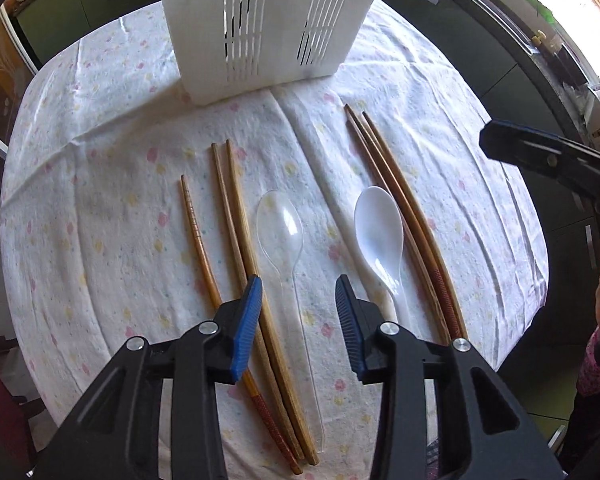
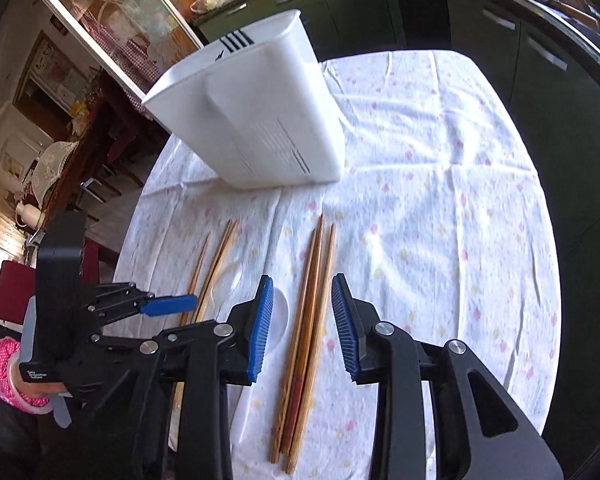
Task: Organize utensils
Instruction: 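Grasp the clear spoon with the left gripper while the right gripper grasps the white spoon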
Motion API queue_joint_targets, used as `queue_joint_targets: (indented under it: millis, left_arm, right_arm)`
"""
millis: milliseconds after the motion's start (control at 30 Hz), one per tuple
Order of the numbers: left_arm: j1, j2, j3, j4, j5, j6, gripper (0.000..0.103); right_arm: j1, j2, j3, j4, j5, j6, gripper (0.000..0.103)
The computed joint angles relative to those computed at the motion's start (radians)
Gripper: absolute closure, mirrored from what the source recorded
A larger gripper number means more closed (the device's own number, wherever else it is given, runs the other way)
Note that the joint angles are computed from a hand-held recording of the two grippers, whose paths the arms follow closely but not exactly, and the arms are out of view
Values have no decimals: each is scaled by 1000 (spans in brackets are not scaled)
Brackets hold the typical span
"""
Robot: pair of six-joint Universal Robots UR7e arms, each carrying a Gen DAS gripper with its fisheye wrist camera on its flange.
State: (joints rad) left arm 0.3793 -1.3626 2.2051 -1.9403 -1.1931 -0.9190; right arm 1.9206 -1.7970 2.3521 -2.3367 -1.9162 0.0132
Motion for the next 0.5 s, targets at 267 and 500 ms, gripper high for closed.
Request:
queue_joint_targets:
  millis: [267, 500]
  left_arm:
    - [15, 71, -44, 40, -20, -21, 75]
    - [31, 86, -60, 57, -7, -28, 94]
  right_arm:
    - [30, 13, -45, 179, 0, 77, 75]
    - [73, 56, -78, 293, -7, 149, 75]
